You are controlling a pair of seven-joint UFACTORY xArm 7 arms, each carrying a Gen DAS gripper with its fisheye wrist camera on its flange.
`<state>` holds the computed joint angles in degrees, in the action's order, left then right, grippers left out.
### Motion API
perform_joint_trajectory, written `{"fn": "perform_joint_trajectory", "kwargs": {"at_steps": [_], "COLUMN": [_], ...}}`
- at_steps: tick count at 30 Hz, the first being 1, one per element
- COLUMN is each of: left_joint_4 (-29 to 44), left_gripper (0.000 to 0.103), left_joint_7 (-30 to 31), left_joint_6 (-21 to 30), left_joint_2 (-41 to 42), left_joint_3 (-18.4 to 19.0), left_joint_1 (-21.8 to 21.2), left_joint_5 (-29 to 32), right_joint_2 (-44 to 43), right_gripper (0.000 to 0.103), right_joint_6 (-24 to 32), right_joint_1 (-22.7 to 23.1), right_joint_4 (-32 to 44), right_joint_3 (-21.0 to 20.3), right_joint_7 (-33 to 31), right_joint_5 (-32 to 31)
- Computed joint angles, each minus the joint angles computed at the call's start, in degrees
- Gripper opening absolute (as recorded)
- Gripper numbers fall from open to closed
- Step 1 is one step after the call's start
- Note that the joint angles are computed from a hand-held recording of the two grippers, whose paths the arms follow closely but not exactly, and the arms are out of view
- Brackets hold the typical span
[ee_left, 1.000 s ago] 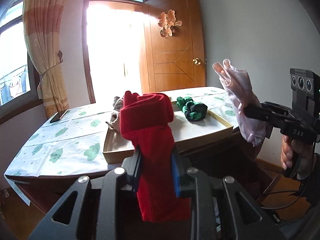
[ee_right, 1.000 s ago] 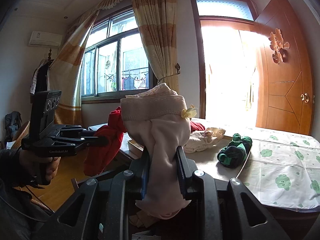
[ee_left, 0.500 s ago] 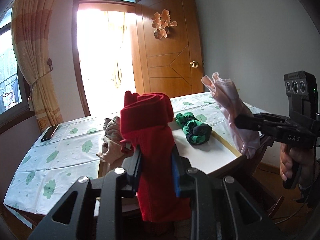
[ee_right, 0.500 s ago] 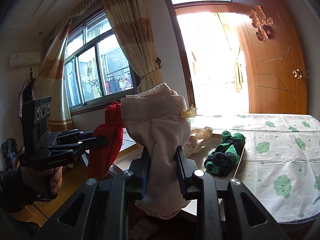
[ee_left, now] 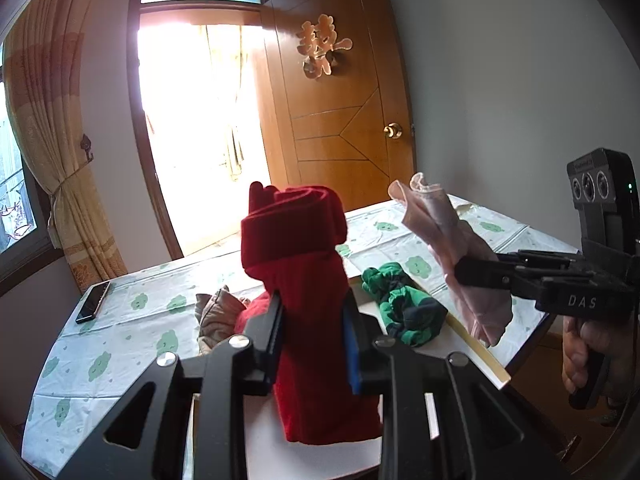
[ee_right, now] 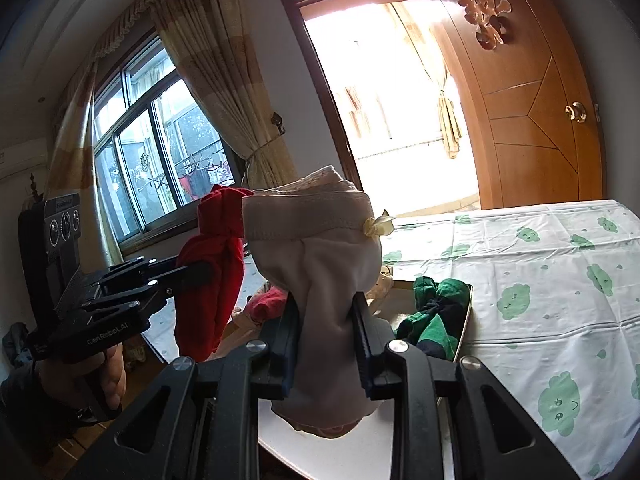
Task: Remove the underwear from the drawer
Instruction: 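Carry both garments over the tray and lower them onto the pile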
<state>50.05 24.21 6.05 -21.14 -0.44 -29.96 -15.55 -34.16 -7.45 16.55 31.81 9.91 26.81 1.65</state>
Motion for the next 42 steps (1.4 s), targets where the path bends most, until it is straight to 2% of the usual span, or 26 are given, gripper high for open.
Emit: {"fn": "perform_joint_trajectory", "kwargs": {"at_steps": [10,14,23,28,36,42], "left_joint_4": [11.9,15.6,22.2,24.1,26.5,27.2], "left_gripper": [0.024,0.024,0.024,0.024,0.024,0.024], "left_joint_7": [-2.1,-5.2,-10.3,-10.7,-13.9,-15.8], "left_joint_6": [6.9,8.9,13.4,15.3,17.6,18.2], "left_joint_2": [10.4,13.7,19.1,21.1,23.9,25.3], "left_joint_3": [-3.9,-6.5,-8.8,-9.1,-9.4,-9.5], "left_joint_1": [4.4,7.1,9.5,10.1,10.2,10.0], "left_joint_5": [-0.3,1.9,6.1,5.4,8.4,10.6], "right_joint_2": [7.4,10.3,14.1,15.2,16.9,18.3], "right_gripper": [0.028,0.028,0.028,0.028,0.028,0.028], "right_joint_6": [5.2,7.0,10.9,12.3,15.7,16.6], "right_joint_1": [1.2,3.0,0.5,-1.5,-4.9,-5.2], "right_joint_4": [7.5,10.3,14.6,16.0,18.4,19.4], "right_joint_3": [-3.9,-5.9,-4.2,-2.8,0.1,0.3], "right_joint_7": [0.6,0.1,0.2,1.3,4.6,6.3], "right_joint_5": [2.2,4.1,4.9,4.2,0.1,-1.8]}}
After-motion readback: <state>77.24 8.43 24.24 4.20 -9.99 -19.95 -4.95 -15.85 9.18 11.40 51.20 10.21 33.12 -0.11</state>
